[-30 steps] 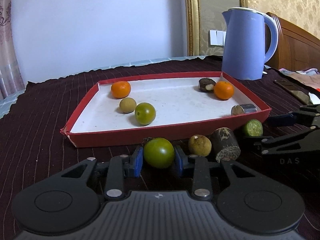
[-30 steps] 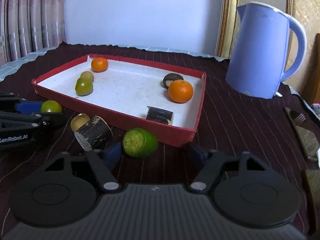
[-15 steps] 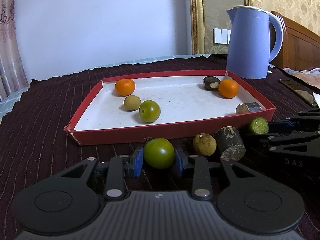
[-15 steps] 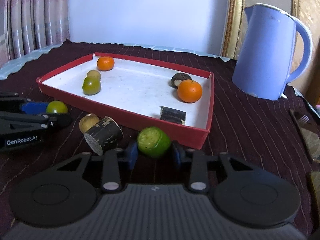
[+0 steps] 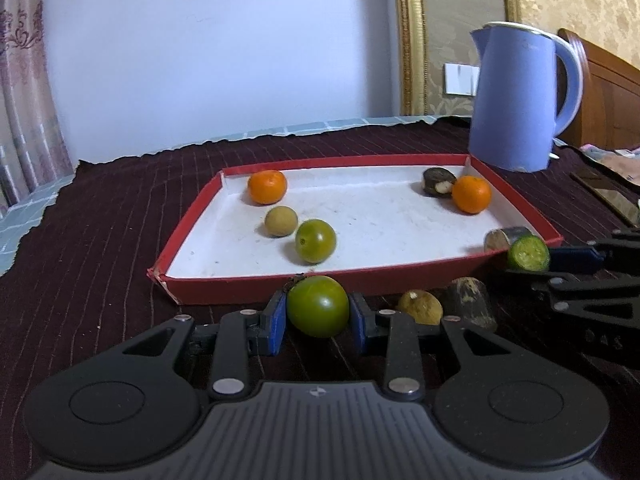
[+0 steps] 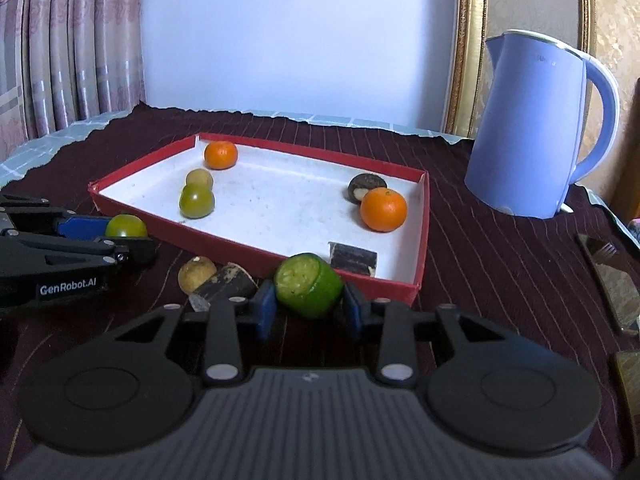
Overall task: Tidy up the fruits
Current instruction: 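Carry the green lime and cut green cylinder over the tray with both tools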
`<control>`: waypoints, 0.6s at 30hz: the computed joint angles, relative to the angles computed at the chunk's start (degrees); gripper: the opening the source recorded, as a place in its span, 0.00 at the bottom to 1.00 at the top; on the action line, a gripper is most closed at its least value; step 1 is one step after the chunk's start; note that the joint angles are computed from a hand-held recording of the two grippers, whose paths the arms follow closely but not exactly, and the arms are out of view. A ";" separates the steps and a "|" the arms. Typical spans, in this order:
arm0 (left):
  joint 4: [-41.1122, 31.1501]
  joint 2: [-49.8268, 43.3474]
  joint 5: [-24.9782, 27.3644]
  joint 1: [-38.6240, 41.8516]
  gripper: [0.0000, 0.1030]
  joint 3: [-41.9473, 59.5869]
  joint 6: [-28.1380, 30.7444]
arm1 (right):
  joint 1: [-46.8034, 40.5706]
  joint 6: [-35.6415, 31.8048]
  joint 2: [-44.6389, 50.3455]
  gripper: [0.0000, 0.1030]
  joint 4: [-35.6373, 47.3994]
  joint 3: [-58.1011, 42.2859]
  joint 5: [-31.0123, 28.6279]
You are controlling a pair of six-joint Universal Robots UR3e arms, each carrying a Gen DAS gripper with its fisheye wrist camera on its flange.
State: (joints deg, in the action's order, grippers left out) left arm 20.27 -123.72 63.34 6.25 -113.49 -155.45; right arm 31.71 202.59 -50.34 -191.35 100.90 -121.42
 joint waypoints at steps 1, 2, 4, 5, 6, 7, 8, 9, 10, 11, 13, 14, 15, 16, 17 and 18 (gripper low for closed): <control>-0.35 -0.14 0.99 -0.47 0.31 0.70 -0.47 | -0.20 0.02 -0.15 0.33 -0.17 0.15 0.30; -0.76 -0.26 1.82 -0.82 0.31 1.28 -0.83 | -0.28 -0.07 -0.09 0.33 -0.13 -0.01 0.38; -2.01 -0.37 3.41 -1.53 0.31 2.56 -1.74 | -0.35 -0.27 -0.14 0.33 -0.33 -0.18 0.28; -2.76 -0.33 4.00 -1.78 0.31 3.11 -2.24 | -0.30 -0.38 -0.10 0.33 -0.47 -0.34 0.10; -3.50 -0.28 4.49 -2.03 0.31 3.64 -2.78 | -0.29 -0.53 -0.07 0.33 -0.68 -0.48 -0.05; -4.41 -0.20 4.81 -2.24 0.31 4.22 -3.25 | -0.42 -0.71 -0.06 0.33 -0.92 -0.61 -0.05; -5.15 -0.12 5.23 -2.49 0.31 4.75 -3.71 | -0.54 -0.88 -0.07 0.33 -0.98 -0.79 0.00; -5.57 -0.12 5.87 -2.89 0.31 5.22 -4.06 | -0.68 -1.14 -0.02 0.33 -0.99 -1.02 0.05; -5.62 -0.15 6.59 -3.33 0.31 5.53 -4.24 | -0.78 -1.39 0.08 0.33 -0.98 -1.29 0.02; -5.23 -0.19 7.18 -3.66 0.31 5.56 -4.31 | -0.88 -1.59 0.22 0.33 -0.99 -1.58 0.01; -4.36 -0.19 8.03 -4.14 0.31 5.59 -4.43 | -1.04 -1.84 0.48 0.33 -1.07 -2.01 0.08; -4.40 -0.03 8.09 -4.22 0.31 5.70 -4.54 | -1.03 -1.84 0.58 0.33 -1.22 -2.05 0.08; -4.57 0.11 8.00 -4.25 0.31 5.91 -4.72 | -1.11 -1.86 0.60 0.33 -1.29 -2.14 0.18; -4.80 0.28 7.82 -4.22 0.31 6.14 -4.94 | -1.20 -1.99 0.61 0.33 -1.47 -2.17 0.38; -5.07 0.35 7.78 -4.24 0.31 6.45 -5.15 | -1.30 -2.09 0.60 0.33 -1.73 -2.12 0.57; -5.26 0.39 7.82 -4.30 0.31 6.75 -5.31 | -1.33 -2.19 0.62 0.33 -1.95 -2.17 0.65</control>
